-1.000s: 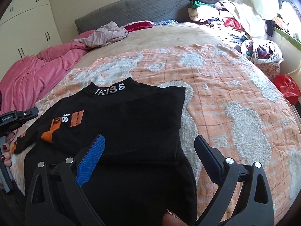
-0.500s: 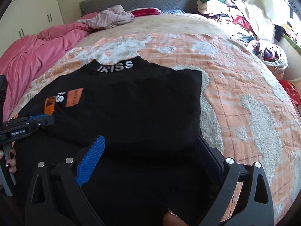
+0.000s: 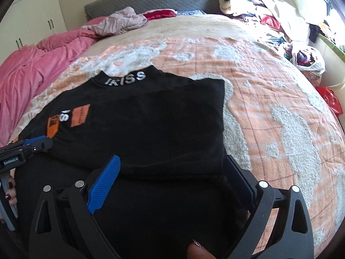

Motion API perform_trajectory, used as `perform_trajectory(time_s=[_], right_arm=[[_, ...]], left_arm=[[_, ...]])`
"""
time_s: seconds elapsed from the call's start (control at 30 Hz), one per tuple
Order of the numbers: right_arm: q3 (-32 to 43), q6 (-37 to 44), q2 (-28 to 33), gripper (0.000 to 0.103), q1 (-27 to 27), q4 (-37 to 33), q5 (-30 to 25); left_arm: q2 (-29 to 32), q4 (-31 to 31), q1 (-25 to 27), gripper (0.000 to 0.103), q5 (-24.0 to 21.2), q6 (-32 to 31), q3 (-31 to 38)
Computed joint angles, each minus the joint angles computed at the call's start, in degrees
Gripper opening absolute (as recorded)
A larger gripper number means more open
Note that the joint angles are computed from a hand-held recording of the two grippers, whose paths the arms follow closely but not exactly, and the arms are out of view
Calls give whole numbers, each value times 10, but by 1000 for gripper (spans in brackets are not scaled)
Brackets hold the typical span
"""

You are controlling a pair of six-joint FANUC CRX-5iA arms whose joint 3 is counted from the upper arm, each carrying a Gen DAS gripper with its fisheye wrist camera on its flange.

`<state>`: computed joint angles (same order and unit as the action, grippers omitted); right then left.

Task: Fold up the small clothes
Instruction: 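Move the left tool to the orange cuff of the other sleeve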

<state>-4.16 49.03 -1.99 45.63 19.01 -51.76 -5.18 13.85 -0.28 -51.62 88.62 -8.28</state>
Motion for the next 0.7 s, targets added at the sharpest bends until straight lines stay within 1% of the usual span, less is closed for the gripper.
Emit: perform_trajectory(time_s=[0.13, 0.2, 0.33, 0.4, 0.57, 0.6, 0.63, 0.7], right_arm=[[-2, 1, -4, 95, 13, 14, 8], [0, 2, -4, 95, 16, 15, 11], [2, -2, -4, 96, 23, 16, 13], [3, -9, -3, 97, 27, 19, 13], [0, -25, -5, 98, 35, 29, 21], [0, -27, -5, 98, 37, 32, 21], [0, -28, -5, 98, 40, 35, 21], [0, -31, -4, 98, 44, 43, 20]], left_arm=[[-15, 3, 7, 48, 4, -2, -8], [-20, 6, 10, 52, 5, -5, -12], [-34, 10, 17, 56, 9, -6, -21], [-42, 8, 21, 69, 11, -2, -25], [-64, -11, 27, 69, 18, 15, -33], [-68, -16, 28, 74, 18, 21, -34], [-74, -20, 30, 76, 20, 24, -36], [-83, -28, 34, 78, 22, 31, -40]])
